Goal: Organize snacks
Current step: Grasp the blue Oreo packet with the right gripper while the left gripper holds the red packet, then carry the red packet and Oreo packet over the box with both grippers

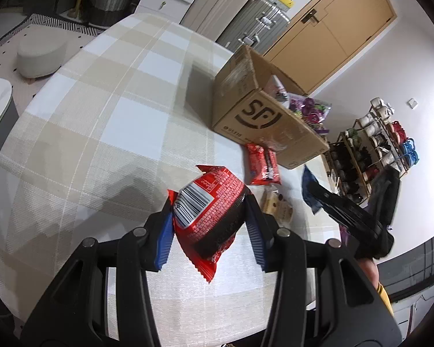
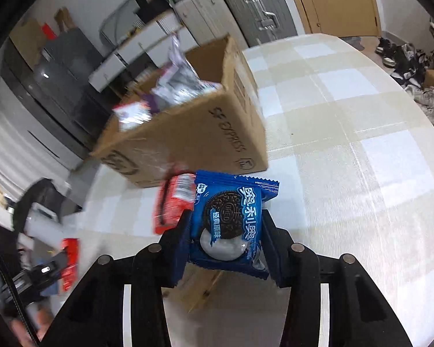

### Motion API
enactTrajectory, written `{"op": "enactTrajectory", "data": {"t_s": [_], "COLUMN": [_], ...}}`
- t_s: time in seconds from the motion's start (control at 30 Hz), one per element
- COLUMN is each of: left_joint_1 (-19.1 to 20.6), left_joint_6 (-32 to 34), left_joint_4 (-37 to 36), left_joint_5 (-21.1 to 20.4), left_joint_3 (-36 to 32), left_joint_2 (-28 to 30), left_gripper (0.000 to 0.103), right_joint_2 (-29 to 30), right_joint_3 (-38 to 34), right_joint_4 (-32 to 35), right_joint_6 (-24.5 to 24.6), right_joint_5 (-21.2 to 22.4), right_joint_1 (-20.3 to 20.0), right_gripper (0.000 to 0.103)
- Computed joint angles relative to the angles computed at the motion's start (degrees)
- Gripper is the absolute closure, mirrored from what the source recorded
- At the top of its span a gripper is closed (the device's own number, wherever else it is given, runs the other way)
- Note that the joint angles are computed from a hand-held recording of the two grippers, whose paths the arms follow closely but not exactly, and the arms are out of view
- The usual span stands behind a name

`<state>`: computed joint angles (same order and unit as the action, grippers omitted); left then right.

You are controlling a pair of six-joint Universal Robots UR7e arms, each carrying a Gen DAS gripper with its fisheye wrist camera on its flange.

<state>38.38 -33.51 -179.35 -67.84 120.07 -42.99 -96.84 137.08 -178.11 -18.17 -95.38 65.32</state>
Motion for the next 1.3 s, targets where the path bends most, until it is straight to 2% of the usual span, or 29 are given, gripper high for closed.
{"op": "enactTrajectory", "data": {"t_s": [0.07, 0.13, 0.23, 0.33, 0.4, 0.47, 0.67, 0.87, 1.1, 1.23, 1.3], "left_joint_1": [-1.0, -2.5, -5.1, -6.7, -8.4, -9.9, -17.1, -20.0, -18.4, -15.5, -13.8], "left_joint_6": [0.5, 1.3, 2.9, 3.9, 3.9, 4.3, 9.6, 12.4, 16.6, 18.8, 20.2], "left_joint_4": [-1.2, -2.1, -5.0, -8.5, -8.5, -9.0, -7.6, -2.0, 5.3, 9.8, 11.7], "left_joint_5": [1.4, 3.6, 5.9, 4.8, 6.7, 8.0, 18.0, 21.7, 21.4, 20.5, 19.6], "left_joint_3": [0.7, 1.5, 3.3, 5.1, 5.6, 6.0, 5.3, 0.7, -9.1, -17.0, -21.2], "left_joint_2": [-0.1, -0.1, -0.2, -0.7, -1.2, -1.7, -3.5, -5.3, -4.5, -1.4, 0.7], "left_gripper": [0.061, 0.061, 0.061, 0.061, 0.061, 0.061, 0.061, 0.061, 0.061, 0.061, 0.061], "right_joint_2": [-3.2, -6.6, -10.9, -12.6, -14.5, -15.7, -19.0, -17.3, -11.7, -7.8, -5.6], "right_joint_3": [2.3, 3.9, 6.7, 8.7, 10.2, 10.8, 8.2, 2.4, -5.9, -10.5, -13.4], "right_joint_4": [-0.4, 1.5, 3.3, 2.9, 3.1, 3.2, 7.4, 9.3, 9.6, 8.9, 9.4], "right_joint_6": [-1.2, -2.9, -5.1, -6.2, -6.4, -6.2, -5.6, -2.8, -3.6, -5.0, -4.7], "right_joint_5": [2.3, 6.4, 9.9, 10.6, 11.9, 11.3, 9.1, 5.0, -0.7, -2.8, -2.5], "right_joint_1": [-0.2, -1.1, -1.6, 1.3, 3.0, 5.3, 13.8, 22.3, 28.4, 29.8, 29.1], "right_gripper": [0.058, 0.058, 0.058, 0.058, 0.058, 0.058, 0.058, 0.058, 0.058, 0.058, 0.058]}}
